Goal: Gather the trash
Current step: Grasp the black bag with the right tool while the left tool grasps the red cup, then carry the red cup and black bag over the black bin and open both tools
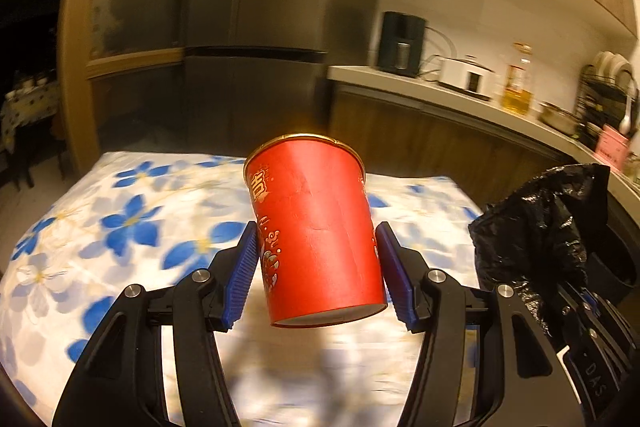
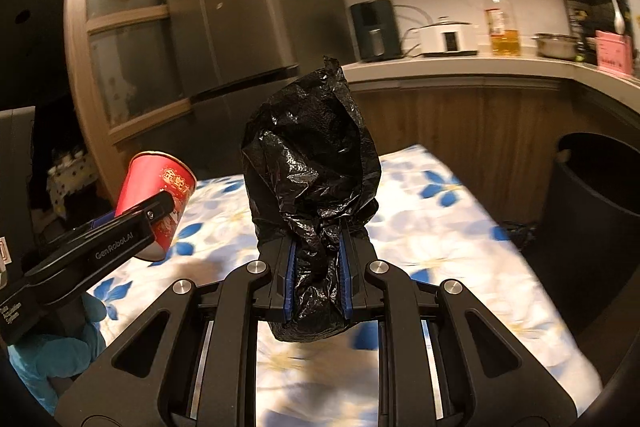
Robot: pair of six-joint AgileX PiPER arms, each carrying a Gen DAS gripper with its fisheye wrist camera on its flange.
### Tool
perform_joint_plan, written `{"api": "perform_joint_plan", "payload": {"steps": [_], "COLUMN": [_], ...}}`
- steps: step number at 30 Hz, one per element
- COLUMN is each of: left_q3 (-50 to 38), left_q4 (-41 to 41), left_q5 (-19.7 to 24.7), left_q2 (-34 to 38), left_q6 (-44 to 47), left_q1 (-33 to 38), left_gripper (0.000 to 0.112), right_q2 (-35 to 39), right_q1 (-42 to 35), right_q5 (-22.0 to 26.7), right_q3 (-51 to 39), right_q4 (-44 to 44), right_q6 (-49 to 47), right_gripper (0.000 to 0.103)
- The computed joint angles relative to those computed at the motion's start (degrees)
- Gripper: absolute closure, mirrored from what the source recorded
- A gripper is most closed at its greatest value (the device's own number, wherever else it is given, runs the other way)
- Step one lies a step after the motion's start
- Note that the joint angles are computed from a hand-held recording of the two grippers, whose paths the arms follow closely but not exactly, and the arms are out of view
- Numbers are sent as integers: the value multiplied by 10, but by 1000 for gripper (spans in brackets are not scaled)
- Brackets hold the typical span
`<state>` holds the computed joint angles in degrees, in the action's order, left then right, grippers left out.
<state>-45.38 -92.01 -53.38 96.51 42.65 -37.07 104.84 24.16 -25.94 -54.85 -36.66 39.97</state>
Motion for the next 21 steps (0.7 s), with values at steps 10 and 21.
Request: {"api": "perform_joint_plan", "payload": {"steps": [10, 21], "left_q3": [-178, -449], "left_q4": [-7, -45], "left_q5": [21, 75], "left_q2": [113, 254], "left_q6": [93, 262], "left_q1": [-53, -76], "left_gripper": [56, 55], "right_q2": [-27, -2], "right_q1": [-141, -268], "right_q5": [-39, -38], "right_q3": [21, -50], "right_q4": [-73, -126], "right_q6": [50, 102], "right_gripper": [86, 86]}}
